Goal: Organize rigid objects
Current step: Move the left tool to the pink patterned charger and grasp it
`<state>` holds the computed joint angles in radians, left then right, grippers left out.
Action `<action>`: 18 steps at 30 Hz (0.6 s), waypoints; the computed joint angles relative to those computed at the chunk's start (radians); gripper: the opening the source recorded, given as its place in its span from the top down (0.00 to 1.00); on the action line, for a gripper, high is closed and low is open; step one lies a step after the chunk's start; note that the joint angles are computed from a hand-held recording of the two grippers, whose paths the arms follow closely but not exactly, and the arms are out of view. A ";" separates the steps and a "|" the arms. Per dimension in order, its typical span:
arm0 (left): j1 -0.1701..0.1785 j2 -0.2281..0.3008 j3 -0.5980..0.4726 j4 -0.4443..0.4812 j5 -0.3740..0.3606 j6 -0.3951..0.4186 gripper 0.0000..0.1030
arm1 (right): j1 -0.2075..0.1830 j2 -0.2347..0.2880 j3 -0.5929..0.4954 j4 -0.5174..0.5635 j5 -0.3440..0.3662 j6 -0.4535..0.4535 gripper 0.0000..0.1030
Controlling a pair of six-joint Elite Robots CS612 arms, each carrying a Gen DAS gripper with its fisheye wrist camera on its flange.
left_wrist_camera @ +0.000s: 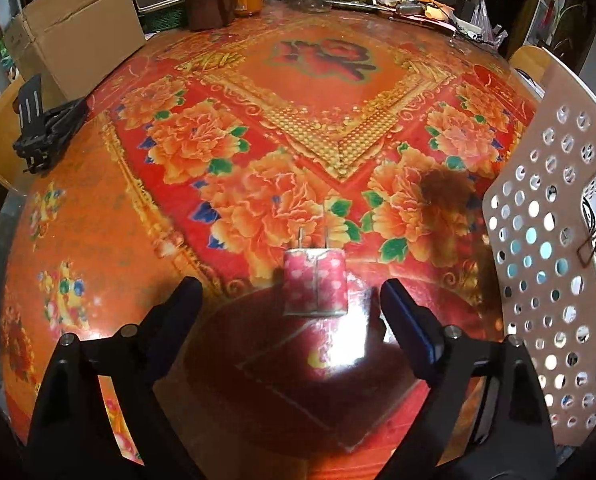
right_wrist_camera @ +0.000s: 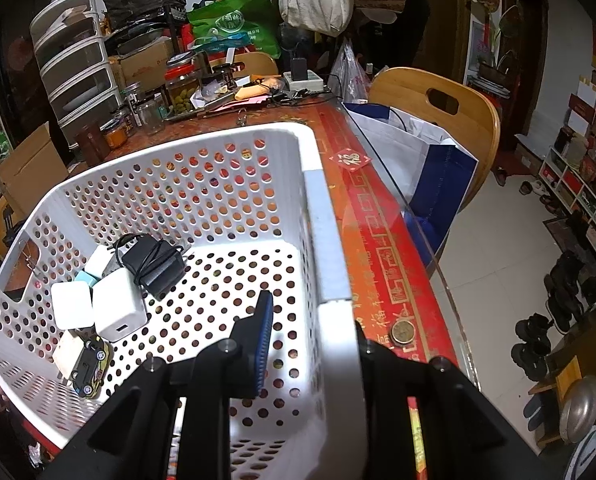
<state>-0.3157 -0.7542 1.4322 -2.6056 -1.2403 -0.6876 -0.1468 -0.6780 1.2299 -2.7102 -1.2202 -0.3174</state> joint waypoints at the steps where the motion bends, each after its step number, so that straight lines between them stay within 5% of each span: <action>1: 0.000 0.003 -0.003 -0.004 0.003 -0.002 0.15 | 0.000 0.000 0.000 0.000 0.000 0.000 0.78; 5: -0.001 0.011 -0.010 -0.025 0.010 -0.006 0.25 | 0.000 0.000 0.001 -0.001 0.002 0.000 0.78; 9: -0.007 0.004 0.000 -0.049 0.018 0.004 0.75 | 0.000 -0.001 0.000 0.000 0.002 -0.003 0.78; 18: -0.049 -0.021 0.025 -0.030 0.191 0.005 0.75 | -0.001 -0.002 0.002 -0.001 0.006 -0.006 0.78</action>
